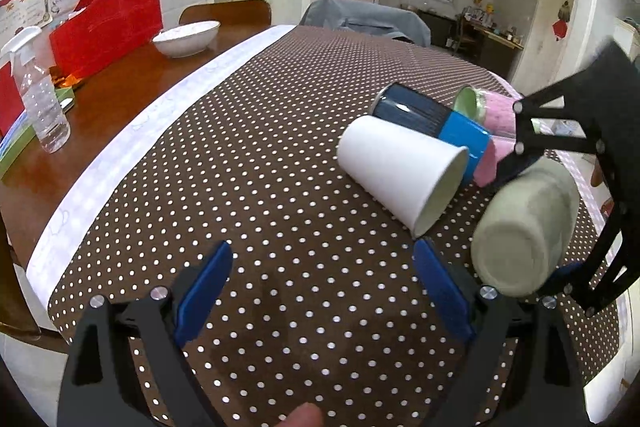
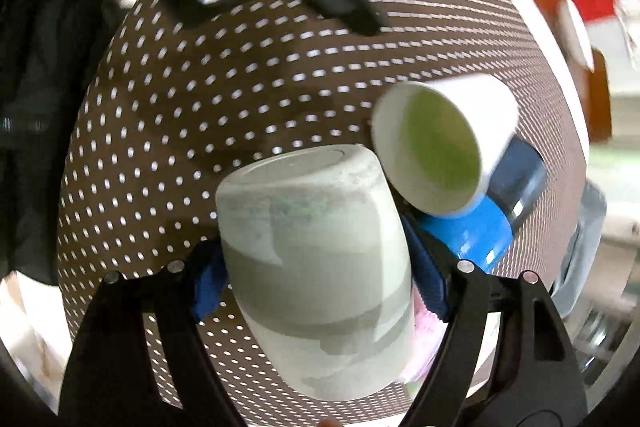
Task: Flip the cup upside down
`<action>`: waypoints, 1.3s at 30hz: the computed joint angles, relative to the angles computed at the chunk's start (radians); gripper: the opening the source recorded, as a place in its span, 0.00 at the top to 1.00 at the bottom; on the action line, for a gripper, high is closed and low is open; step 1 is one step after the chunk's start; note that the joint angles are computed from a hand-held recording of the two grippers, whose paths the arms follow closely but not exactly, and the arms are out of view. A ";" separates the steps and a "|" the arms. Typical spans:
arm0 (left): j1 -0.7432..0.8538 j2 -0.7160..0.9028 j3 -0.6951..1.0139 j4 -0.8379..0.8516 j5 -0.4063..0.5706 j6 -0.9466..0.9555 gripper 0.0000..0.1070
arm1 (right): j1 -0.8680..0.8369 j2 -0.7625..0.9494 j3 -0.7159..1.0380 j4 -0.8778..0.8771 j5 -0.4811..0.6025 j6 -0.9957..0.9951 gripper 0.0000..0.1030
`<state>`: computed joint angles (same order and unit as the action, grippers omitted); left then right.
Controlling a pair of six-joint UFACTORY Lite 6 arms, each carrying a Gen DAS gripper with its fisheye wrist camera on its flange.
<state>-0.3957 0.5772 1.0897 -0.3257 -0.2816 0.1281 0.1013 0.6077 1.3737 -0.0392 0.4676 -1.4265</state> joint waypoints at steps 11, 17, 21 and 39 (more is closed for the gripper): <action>-0.060 -0.154 -0.179 0.064 -0.104 -0.056 0.16 | -0.152 -0.168 -0.115 0.535 -0.005 -0.231 0.26; -0.114 -0.285 -0.319 0.022 -0.172 -0.024 0.16 | -0.232 -0.304 -0.286 0.986 0.007 -0.504 0.26; -0.153 -0.373 -0.394 -0.027 -0.205 0.025 0.16 | -0.323 -0.395 -0.401 1.252 0.120 -0.626 0.26; -0.213 -0.516 -0.461 -0.206 -0.221 0.187 0.16 | -0.370 -0.254 -0.591 2.211 0.301 -0.860 0.26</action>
<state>-0.6082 0.0612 0.6288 -0.5313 -0.5027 0.3154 -0.2687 0.3536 0.7828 2.1722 0.7685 -2.2862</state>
